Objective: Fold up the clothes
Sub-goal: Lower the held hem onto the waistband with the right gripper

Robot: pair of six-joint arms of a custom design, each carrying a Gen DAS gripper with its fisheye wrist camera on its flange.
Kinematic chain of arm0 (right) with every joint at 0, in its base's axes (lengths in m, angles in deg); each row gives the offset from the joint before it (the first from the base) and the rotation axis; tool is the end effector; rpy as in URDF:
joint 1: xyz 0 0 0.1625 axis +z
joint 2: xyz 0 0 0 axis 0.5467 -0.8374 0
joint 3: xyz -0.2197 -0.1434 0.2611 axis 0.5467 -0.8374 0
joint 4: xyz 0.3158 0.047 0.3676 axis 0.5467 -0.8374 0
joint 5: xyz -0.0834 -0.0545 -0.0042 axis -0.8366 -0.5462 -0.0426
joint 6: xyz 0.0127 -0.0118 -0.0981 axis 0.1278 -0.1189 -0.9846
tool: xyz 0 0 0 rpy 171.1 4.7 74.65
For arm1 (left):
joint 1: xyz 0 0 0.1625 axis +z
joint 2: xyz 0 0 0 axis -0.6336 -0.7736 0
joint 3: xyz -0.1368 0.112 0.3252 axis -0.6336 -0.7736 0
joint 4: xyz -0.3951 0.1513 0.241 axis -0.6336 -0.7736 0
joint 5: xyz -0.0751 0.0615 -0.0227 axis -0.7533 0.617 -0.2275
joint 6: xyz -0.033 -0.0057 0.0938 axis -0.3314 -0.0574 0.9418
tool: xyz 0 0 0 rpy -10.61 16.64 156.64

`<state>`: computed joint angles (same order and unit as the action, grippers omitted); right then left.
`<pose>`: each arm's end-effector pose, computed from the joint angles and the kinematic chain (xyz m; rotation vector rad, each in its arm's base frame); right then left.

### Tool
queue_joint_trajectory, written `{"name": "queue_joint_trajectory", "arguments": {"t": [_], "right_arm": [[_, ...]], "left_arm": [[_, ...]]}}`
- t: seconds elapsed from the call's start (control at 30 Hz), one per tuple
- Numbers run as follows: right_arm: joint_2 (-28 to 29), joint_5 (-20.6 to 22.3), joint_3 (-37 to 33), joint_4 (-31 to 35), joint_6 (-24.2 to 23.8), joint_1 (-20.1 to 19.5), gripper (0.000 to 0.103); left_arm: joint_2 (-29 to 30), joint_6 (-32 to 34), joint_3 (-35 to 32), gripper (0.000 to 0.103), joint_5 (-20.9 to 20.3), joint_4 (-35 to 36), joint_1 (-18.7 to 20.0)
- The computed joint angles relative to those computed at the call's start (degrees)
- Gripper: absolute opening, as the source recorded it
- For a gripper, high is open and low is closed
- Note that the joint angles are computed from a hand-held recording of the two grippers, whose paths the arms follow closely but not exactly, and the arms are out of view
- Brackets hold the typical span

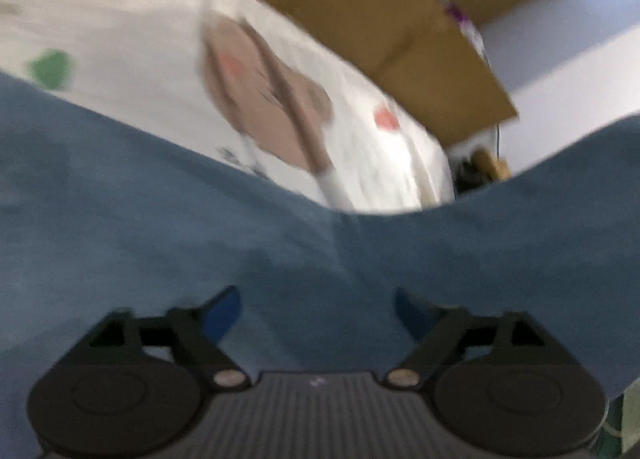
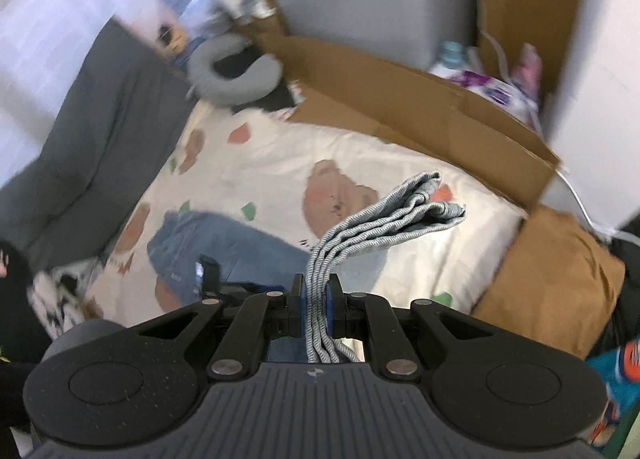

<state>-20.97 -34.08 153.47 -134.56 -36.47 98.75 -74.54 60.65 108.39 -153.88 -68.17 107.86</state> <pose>0.5478 -0.4727 0.3744 0.7234 -2.6509 0.2576 0.0218 -0.3628 0.3410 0.1514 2.9974 -0.6246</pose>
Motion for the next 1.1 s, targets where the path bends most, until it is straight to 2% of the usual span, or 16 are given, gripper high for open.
{"name": "queue_joint_trajectory", "arguments": {"t": [0.17,0.27,0.4,0.53,0.73,0.87,1.1], "right_arm": [[6.99,2.12,-6.46,2.44,-3.37,1.51,0.008],[10.4,3.57,-9.53,2.47,-5.22,2.28,0.008],[14.24,5.68,-13.0,2.64,-7.81,2.87,0.008],[18.5,8.47,-16.57,2.99,-10.92,3.11,0.008],[24.98,13.0,-21.04,3.24,-15.08,3.32,0.008],[28.45,14.95,-21.9,1.99,-15.91,3.18,0.008],[32.85,13.91,-19.51,-1.44,-15.13,2.94,0.008]], "left_arm": [[-8.08,-4.55,-1.97,0.093,3.83,5.78,2.58],[-12.5,-6.1,-2.68,0.093,7.69,9.94,1.63],[-16.65,-8.51,-4.24,0.093,7.86,14.24,2.48],[-20.49,-10.36,-5.78,0.093,10.34,19.11,0.7],[-23.75,-13.32,-6.1,0.093,12.84,22.73,-1.05],[-24.4,-15.71,-6.23,0.093,11.83,22.49,0.19],[-26.77,-17.08,-5.94,0.093,14.17,25.21,-1.22]]}}
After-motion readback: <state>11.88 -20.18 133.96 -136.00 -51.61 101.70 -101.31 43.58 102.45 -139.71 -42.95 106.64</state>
